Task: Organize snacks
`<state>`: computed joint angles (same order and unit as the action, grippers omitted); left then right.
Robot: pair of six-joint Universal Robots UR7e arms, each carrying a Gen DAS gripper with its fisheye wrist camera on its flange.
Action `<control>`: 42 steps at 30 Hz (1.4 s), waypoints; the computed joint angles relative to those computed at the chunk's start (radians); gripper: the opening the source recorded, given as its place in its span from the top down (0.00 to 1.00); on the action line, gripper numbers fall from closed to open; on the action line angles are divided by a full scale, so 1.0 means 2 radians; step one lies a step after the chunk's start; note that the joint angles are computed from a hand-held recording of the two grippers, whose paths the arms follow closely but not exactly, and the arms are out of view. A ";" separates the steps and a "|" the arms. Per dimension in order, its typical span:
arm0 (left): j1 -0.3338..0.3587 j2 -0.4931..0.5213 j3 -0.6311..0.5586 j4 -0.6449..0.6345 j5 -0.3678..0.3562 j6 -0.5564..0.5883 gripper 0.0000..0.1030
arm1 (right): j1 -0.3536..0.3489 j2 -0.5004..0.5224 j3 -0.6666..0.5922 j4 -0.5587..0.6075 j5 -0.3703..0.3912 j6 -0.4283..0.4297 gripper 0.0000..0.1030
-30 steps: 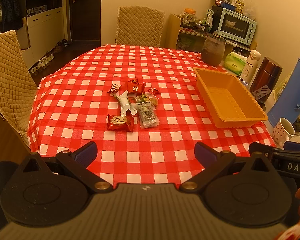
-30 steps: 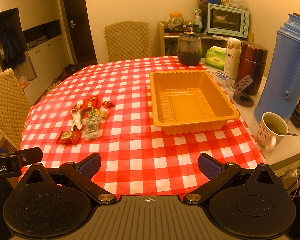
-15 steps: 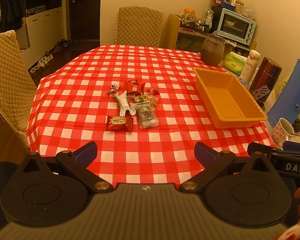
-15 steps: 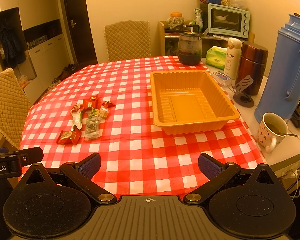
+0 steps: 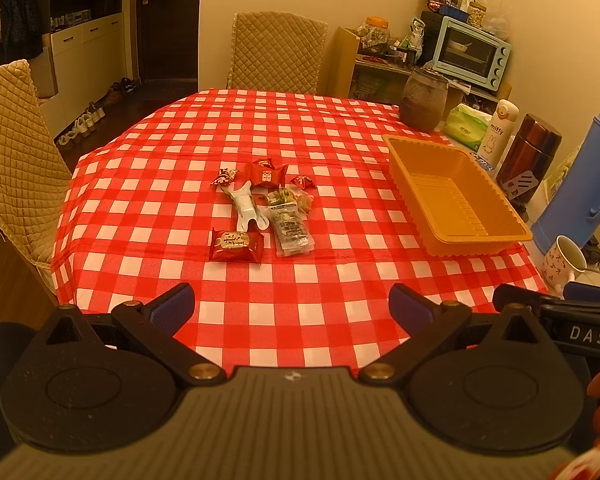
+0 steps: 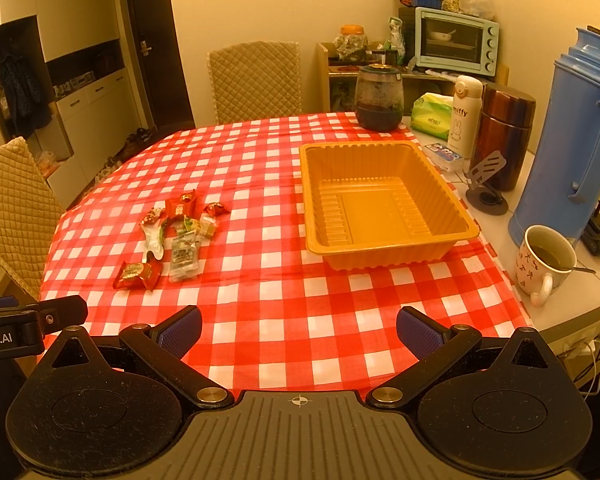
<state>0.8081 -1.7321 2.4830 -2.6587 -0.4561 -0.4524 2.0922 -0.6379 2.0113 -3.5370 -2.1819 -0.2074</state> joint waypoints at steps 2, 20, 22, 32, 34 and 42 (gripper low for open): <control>0.000 0.000 0.000 0.001 0.000 -0.001 0.01 | 0.000 0.000 0.000 0.000 0.000 0.000 0.00; -0.001 0.001 -0.001 0.000 0.000 -0.002 0.01 | 0.000 0.000 0.001 -0.001 0.000 0.000 0.00; -0.002 0.002 -0.001 0.001 0.000 -0.003 0.01 | 0.000 0.000 0.000 -0.001 0.001 0.000 0.00; 0.009 0.003 -0.001 -0.023 -0.015 0.006 0.01 | -0.001 0.008 -0.004 0.002 0.000 -0.001 0.00; 0.014 -0.002 0.000 -0.026 -0.016 0.009 0.01 | -0.002 0.010 -0.007 0.004 0.002 -0.001 0.00; 0.045 0.004 -0.005 -0.053 -0.023 0.029 0.01 | -0.009 0.029 -0.026 0.015 0.012 -0.004 0.00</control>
<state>0.8989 -1.7244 2.4722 -2.7638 -0.5014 -0.3952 2.0745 -0.5802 1.9599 -3.5078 -2.1586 -0.2147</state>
